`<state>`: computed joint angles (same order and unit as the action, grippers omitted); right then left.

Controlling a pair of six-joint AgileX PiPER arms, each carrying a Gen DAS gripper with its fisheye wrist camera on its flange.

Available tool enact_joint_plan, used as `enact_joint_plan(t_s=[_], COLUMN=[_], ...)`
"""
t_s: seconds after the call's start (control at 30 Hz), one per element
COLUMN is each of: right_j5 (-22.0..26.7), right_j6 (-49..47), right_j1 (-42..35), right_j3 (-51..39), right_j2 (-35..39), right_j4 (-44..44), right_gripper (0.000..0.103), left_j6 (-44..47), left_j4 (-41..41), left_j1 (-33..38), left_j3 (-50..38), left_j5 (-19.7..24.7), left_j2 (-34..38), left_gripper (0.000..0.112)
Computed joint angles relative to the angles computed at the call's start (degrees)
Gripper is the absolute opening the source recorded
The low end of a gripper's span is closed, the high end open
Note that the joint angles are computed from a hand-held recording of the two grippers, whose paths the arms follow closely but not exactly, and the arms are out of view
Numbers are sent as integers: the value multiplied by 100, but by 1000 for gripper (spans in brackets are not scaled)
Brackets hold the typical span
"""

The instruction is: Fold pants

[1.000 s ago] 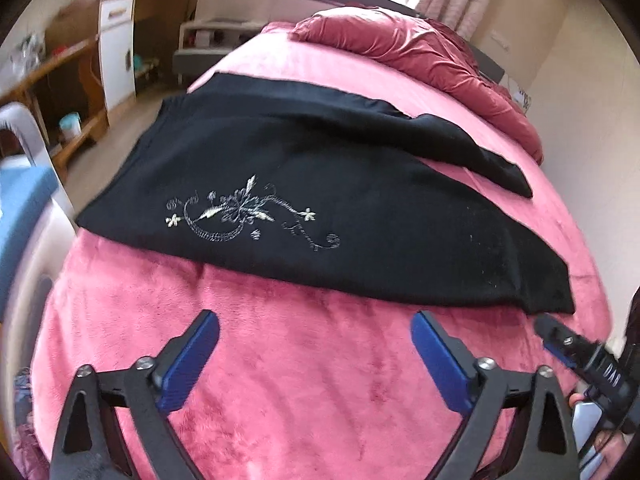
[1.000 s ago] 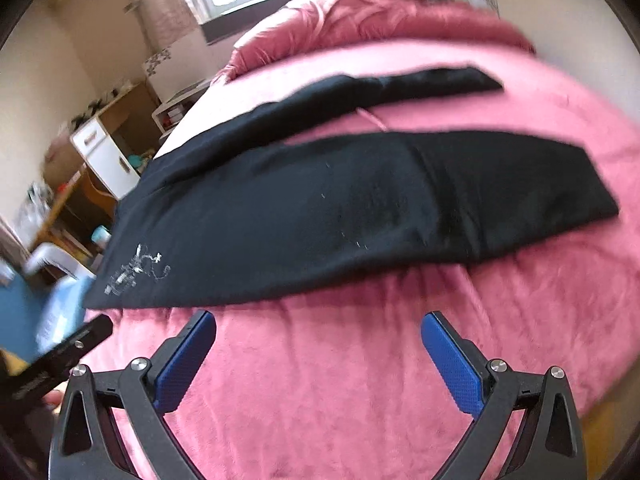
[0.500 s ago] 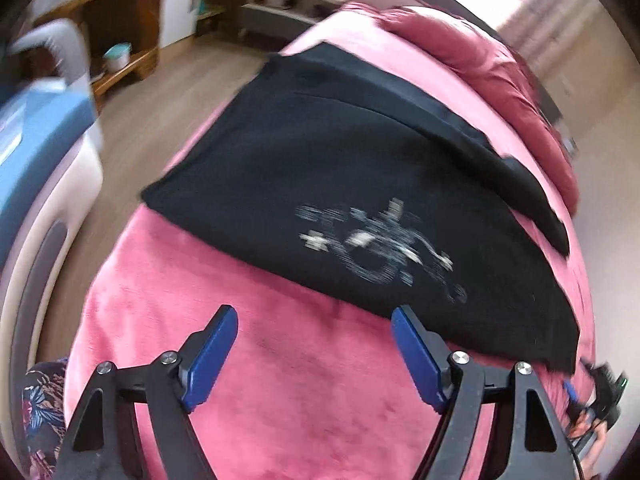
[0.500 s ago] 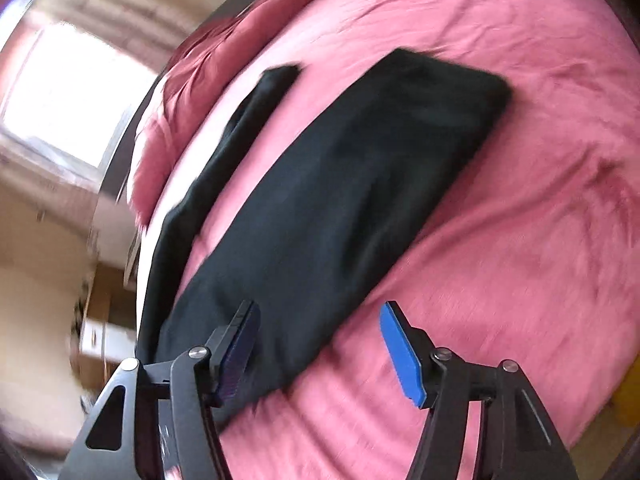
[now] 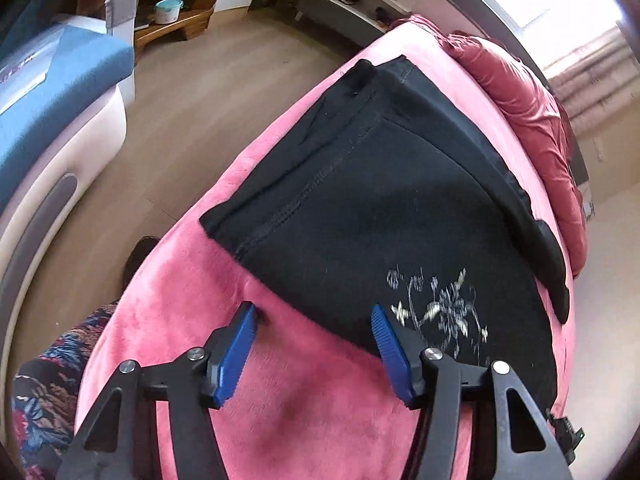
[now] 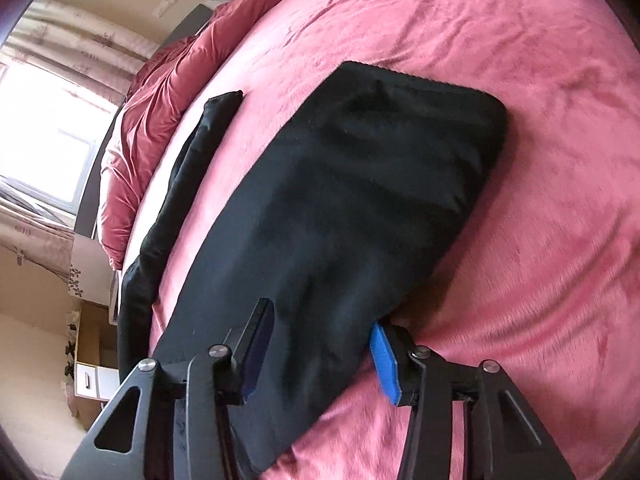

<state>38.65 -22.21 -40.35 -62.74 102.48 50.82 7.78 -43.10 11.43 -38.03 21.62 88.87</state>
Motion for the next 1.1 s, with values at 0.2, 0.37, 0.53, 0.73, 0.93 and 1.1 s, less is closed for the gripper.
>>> enact_joint_plan(t_s=[0.2, 0.37, 0.53, 0.73, 0.93, 1.1], right_j5=[44, 96, 339, 677, 1111, 1191], right_j6=[438, 493, 250, 33, -532, -1004], right_j1=[174, 282, 96, -250, -832, -1365], right_j3=[-466, -572, -570, -386, 124, 774], right_j2=[212, -14, -392, -906, -1292, -1477], right_j4=[-757, -1264, -1247, -1288, -1365, -1436], right_gripper=[23, 14, 13, 13, 13, 13], left_j6=[-174, -57, 756, 771, 693, 529], left_j4=[-154, -94, -722, -581, -62, 369], left_j1=[-63, -61, 212, 607, 932, 1053], left_j3=[-242, -188, 88, 294, 722, 1168], left_j5=[-337, -448, -136, 477, 1045, 1269], left_j2=[326, 55, -761, -1645, -2356, -2632], left_gripper=[28, 7, 6, 6, 6, 6])
